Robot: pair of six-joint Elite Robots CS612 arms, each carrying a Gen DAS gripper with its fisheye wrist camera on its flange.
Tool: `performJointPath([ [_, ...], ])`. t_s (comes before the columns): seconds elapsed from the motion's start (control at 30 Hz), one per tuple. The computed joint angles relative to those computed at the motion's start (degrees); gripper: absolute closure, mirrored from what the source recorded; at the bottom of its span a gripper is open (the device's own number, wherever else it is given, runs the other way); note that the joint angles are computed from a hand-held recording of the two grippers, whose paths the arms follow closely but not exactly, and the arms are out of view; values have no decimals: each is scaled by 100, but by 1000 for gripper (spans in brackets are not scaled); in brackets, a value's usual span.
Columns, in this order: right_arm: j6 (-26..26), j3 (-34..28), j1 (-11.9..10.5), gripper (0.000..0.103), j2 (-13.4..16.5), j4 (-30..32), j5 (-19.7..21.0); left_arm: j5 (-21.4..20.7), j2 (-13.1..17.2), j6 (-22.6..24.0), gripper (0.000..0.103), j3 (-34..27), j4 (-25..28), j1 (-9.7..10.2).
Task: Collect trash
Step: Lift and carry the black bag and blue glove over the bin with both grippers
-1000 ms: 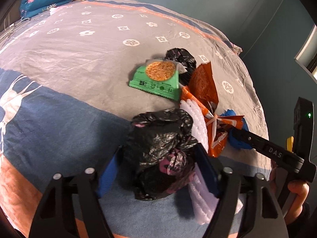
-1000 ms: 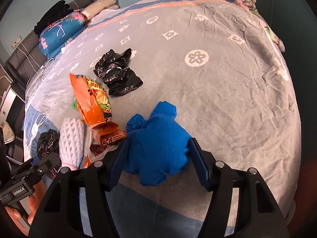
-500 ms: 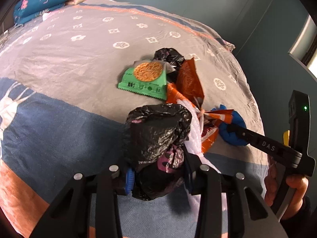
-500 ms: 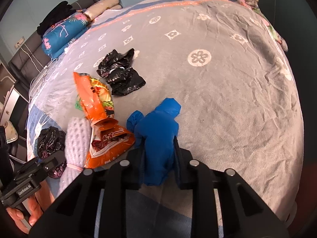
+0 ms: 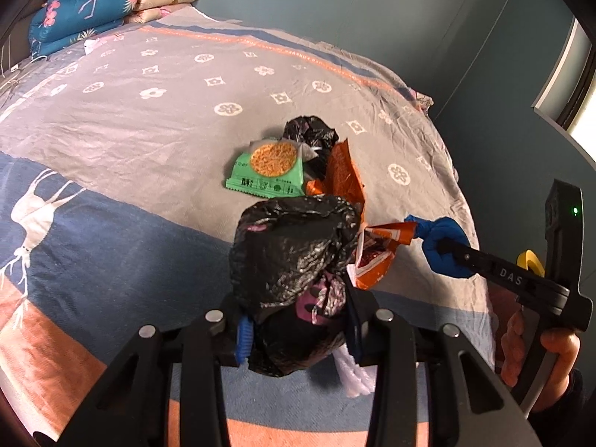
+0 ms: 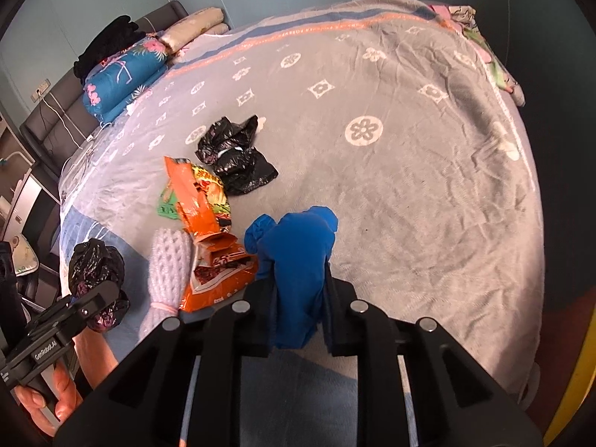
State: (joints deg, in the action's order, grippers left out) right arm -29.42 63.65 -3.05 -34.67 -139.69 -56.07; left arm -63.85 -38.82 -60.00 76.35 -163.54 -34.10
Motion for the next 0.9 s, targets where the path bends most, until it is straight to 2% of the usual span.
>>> performJointPath([
  [0.63,-308,655,-276,85,-625,-409,498,526,-303,-224,67,235,-4,-210],
  [0.9,-407,869,-440,85,-835,-583,764,715,-399,-298,67,203,269,-294],
])
